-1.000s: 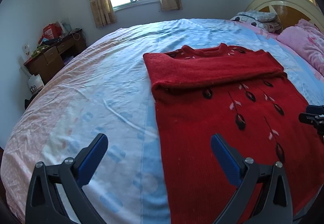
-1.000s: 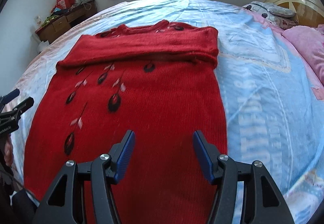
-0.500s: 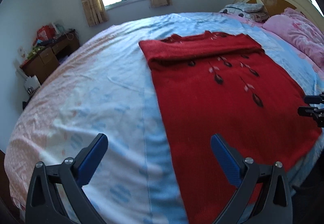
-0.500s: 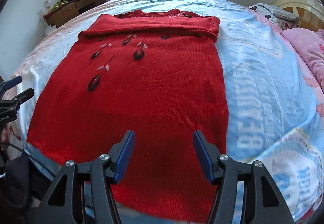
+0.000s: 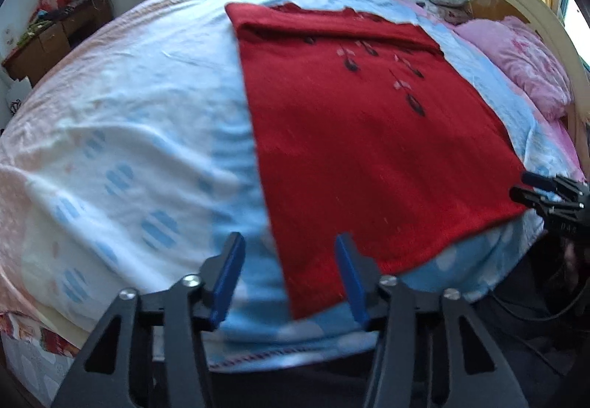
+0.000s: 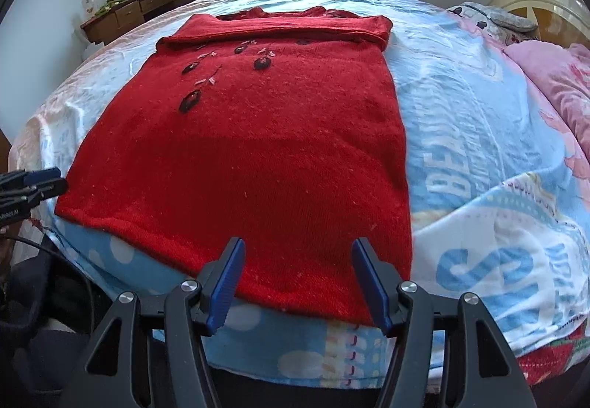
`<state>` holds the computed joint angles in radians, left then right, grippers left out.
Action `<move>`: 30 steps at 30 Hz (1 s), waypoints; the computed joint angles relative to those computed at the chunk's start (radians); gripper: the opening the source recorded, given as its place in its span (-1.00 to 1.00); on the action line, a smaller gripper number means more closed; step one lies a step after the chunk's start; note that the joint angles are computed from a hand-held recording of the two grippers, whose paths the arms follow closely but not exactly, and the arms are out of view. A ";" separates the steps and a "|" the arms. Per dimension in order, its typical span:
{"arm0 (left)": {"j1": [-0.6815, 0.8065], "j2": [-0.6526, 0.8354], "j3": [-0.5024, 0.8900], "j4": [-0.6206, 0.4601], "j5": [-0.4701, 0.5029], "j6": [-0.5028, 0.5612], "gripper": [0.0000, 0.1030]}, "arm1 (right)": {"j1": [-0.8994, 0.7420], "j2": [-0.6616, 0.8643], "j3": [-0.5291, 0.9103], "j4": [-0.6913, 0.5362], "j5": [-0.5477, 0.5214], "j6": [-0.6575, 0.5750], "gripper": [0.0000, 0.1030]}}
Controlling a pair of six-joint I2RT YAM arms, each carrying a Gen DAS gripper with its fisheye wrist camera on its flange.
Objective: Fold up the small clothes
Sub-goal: 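Move both open tools to the hem of the red sweater, then grasp the sweater hem with the left tool while the right tool grasps it too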
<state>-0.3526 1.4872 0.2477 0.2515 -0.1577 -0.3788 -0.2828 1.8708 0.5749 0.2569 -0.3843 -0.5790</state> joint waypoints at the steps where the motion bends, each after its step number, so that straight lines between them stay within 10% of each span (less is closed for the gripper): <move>1: -0.004 0.011 0.002 0.004 0.008 0.001 -0.22 | -0.007 0.001 0.000 0.000 -0.007 -0.003 0.19; 23: 0.041 0.093 0.006 0.037 0.079 -0.012 -0.39 | -0.126 0.003 0.068 -0.067 -0.023 0.026 0.22; 26: 0.041 0.076 -0.005 0.046 0.086 -0.003 -0.84 | -0.148 0.006 0.083 -0.099 -0.043 0.027 0.22; 30: -0.005 0.021 -0.019 0.041 0.047 0.004 -0.89 | -0.172 0.007 0.088 -0.126 -0.066 0.020 0.22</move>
<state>-0.3573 1.5081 0.2283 0.2929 -0.1104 -0.3750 -0.4544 1.8774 0.6626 0.1305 -0.4503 -0.5586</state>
